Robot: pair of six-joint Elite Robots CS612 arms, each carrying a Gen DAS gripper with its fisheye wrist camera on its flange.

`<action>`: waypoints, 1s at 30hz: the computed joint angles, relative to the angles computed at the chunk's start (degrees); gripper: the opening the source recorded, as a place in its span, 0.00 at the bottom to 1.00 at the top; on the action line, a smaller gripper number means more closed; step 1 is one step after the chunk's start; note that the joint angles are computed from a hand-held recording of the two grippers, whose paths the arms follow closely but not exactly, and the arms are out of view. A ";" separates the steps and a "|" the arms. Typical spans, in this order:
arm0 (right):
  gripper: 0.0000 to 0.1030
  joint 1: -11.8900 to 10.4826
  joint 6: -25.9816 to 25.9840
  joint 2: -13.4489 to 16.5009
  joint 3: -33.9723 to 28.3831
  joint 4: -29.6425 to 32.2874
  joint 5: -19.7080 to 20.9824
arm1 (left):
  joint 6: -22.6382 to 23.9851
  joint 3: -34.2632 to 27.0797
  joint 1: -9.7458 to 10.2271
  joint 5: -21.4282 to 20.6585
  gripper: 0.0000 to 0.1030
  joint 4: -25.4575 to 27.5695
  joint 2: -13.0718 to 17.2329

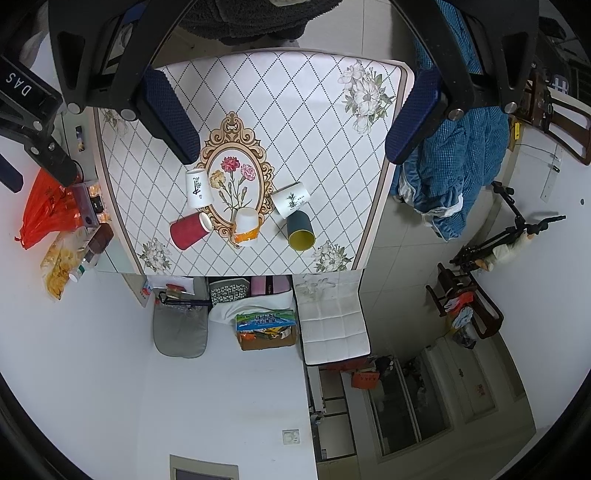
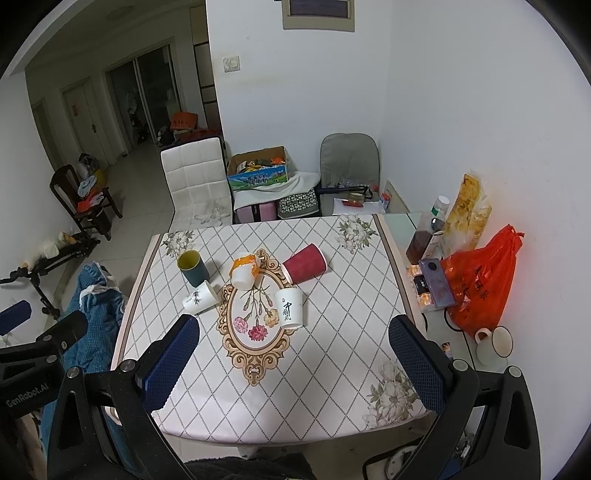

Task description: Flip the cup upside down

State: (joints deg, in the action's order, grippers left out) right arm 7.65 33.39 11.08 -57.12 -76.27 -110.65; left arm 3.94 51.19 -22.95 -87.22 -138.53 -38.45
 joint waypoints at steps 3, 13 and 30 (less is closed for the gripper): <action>1.00 -0.03 -0.24 -0.31 0.37 -0.52 -0.18 | -0.02 -0.09 -0.06 0.08 1.00 -0.34 0.14; 1.00 -0.18 -0.64 -0.52 -0.03 -0.76 0.72 | -0.40 -2.70 -0.38 0.46 1.00 0.56 1.48; 1.00 -4.15 -2.58 2.29 7.51 -0.14 17.82 | -4.38 -20.57 -1.44 18.67 1.00 12.42 15.17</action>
State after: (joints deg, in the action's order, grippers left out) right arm 3.49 30.81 13.38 -49.61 -76.42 -92.83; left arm -0.44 30.62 -24.38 -68.55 -126.11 -23.28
